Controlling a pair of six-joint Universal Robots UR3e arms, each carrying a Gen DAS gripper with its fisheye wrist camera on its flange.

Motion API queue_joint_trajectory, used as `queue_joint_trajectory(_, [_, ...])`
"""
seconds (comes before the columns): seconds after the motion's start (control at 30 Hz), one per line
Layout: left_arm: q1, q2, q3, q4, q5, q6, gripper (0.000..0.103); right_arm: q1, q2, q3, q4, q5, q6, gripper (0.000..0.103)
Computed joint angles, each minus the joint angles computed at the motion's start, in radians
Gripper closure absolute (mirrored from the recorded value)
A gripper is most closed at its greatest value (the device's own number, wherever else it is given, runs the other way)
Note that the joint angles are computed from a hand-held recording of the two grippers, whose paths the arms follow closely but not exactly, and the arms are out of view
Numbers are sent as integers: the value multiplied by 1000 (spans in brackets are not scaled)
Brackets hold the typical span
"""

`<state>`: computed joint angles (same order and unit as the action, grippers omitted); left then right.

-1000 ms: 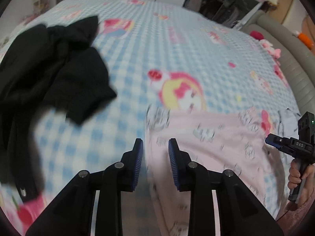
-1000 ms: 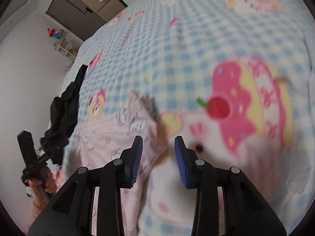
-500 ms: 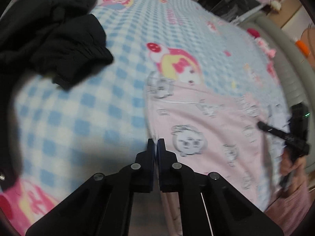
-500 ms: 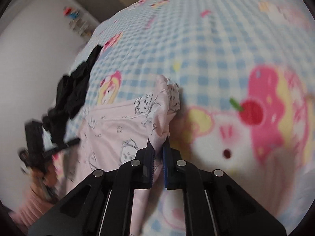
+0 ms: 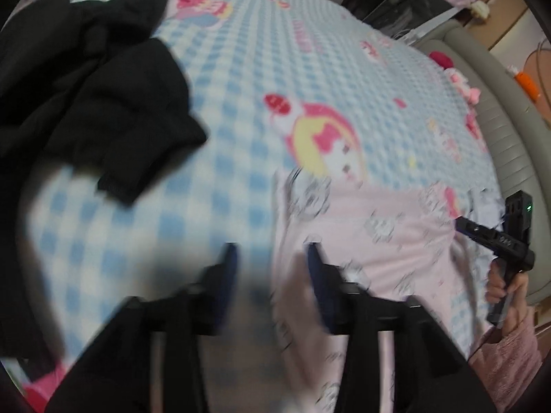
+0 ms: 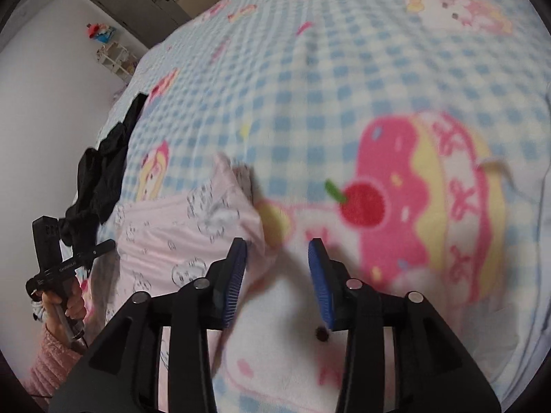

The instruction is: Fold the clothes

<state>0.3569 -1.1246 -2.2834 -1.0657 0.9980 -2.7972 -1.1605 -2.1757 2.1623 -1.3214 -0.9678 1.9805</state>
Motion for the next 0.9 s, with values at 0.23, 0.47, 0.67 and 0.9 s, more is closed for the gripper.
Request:
queue_joint_trajectory(0.23, [-168, -330, 148, 212, 60, -150, 72, 361, 271, -65, -344, 6, 316, 41])
queue_joint_trajectory(0.47, [-199, -294, 137, 316, 83, -164, 96, 437, 321, -27, -493, 54, 380, 95])
queue_joint_trajectory(0.67, [-124, -421, 113, 351, 24, -162, 88, 404, 391, 47, -613, 78, 428, 91])
queue_joint_trajectory(0.9, [-38, -184, 55, 239, -1, -122, 77, 195, 261, 6, -353, 153, 280, 65])
